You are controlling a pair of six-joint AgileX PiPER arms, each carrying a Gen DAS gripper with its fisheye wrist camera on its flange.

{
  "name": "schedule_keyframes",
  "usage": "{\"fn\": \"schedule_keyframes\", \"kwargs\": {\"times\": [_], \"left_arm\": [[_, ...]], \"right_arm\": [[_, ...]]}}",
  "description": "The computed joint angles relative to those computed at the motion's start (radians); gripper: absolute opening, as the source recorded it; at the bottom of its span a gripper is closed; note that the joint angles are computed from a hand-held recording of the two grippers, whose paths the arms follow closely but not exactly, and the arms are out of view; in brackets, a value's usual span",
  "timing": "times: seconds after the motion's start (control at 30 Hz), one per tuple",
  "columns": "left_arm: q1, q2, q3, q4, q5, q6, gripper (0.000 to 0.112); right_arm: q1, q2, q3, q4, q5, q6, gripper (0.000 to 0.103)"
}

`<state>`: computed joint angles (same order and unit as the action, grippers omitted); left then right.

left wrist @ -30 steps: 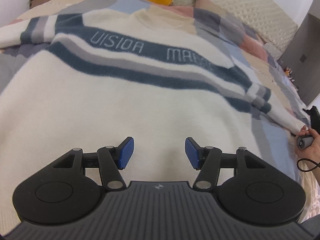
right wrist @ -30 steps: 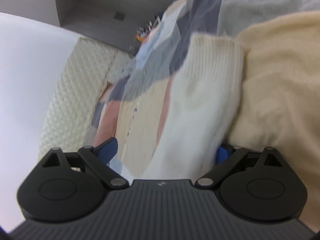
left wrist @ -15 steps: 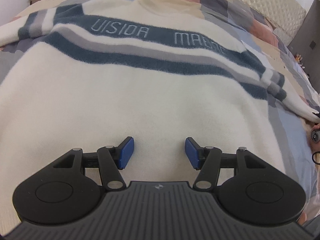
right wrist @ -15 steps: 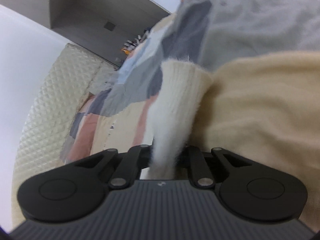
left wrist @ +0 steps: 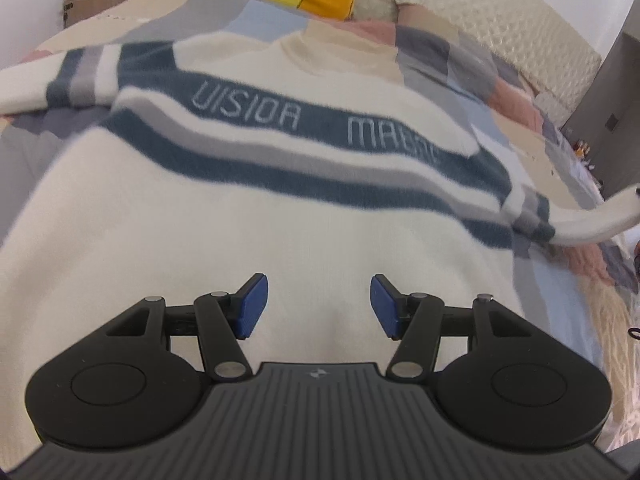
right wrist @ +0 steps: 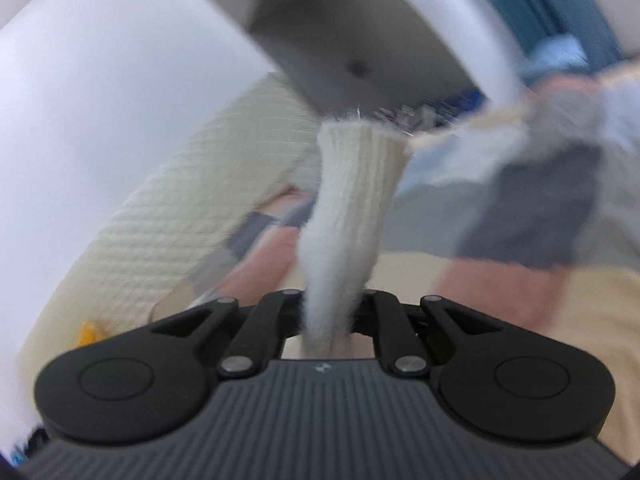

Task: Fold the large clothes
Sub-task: 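Carry the sleeve across the sweater chest with the right tool, release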

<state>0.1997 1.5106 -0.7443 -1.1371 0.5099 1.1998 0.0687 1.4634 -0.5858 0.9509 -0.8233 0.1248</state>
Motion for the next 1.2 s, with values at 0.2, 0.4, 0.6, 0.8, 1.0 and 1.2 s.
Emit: {"fn": "schedule_keyframes", "kwargs": {"times": [0.2,0.4,0.6,0.8,1.0,1.2], "left_arm": [[0.099,-0.005,-0.047,-0.025,0.094,0.021,0.063],[0.223,-0.008,-0.085,-0.082,0.164,0.074,0.063],[0.389,0.029,-0.161,-0.125,0.284,0.075,0.063],[0.515,0.077,-0.235,-0.165,0.342,0.07,0.063],[0.609,0.128,-0.276,-0.175,0.42,0.051,0.063],[0.633,0.172,-0.304,-0.194,0.447,0.046,0.063]], "right_arm": [[0.171,-0.078,-0.267,0.198,0.039,-0.515,0.01],[0.399,-0.016,-0.57,0.298,0.032,-0.942,0.01],[0.622,0.149,-0.797,0.326,0.048,-1.232,0.01],[0.791,0.347,-0.933,0.327,0.118,-1.303,0.01],[0.887,0.553,-1.013,0.34,0.179,-1.244,0.01],[0.92,0.716,-1.074,0.408,0.229,-1.238,0.01]]}}
